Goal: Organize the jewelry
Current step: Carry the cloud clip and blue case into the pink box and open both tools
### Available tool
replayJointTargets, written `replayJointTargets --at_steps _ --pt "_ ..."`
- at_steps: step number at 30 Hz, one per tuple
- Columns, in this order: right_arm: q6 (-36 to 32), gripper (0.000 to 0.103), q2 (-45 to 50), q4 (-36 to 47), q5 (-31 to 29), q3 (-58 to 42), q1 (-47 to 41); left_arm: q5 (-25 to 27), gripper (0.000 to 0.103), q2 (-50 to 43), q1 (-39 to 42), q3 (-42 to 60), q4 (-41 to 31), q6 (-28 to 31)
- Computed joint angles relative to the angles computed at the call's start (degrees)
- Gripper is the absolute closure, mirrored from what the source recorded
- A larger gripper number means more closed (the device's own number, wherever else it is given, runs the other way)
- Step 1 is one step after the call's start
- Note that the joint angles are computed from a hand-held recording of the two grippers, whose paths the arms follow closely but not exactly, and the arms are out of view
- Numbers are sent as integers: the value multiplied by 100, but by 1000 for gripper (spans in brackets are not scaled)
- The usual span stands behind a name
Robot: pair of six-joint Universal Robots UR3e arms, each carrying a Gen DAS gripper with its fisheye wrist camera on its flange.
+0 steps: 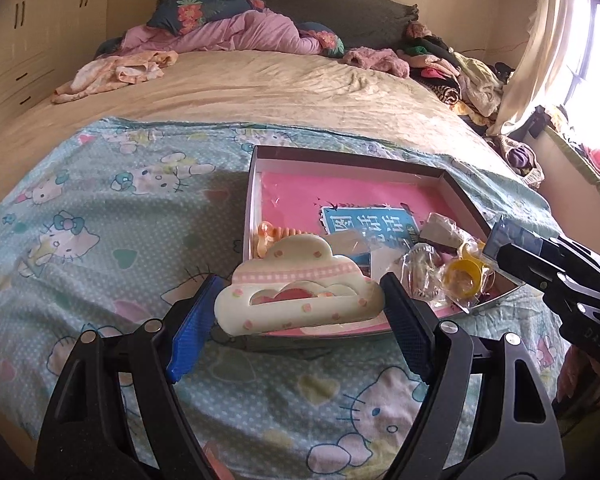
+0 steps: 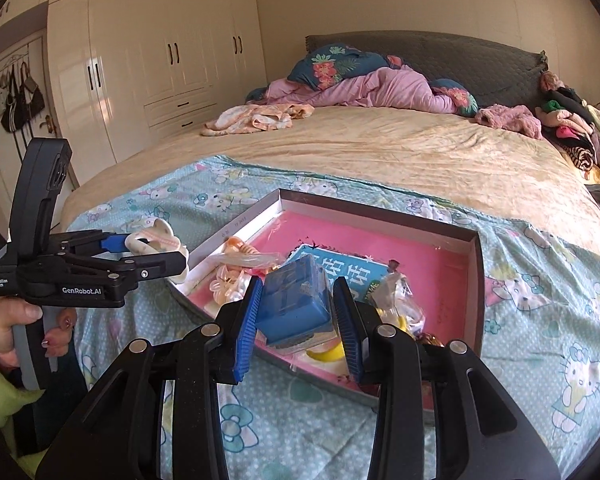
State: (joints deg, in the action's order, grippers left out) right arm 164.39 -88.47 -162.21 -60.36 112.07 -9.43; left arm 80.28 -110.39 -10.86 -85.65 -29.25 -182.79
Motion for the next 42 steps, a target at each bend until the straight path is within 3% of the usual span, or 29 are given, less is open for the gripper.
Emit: replayJointTargets --at_steps 21,42 --pt "156 68 1218 54 -444 -918 572 -190 30 -558 141 494 -312 90" --pt "100 68 1676 263 -730 -1320 867 -346 29 -558 183 481 -268 76"
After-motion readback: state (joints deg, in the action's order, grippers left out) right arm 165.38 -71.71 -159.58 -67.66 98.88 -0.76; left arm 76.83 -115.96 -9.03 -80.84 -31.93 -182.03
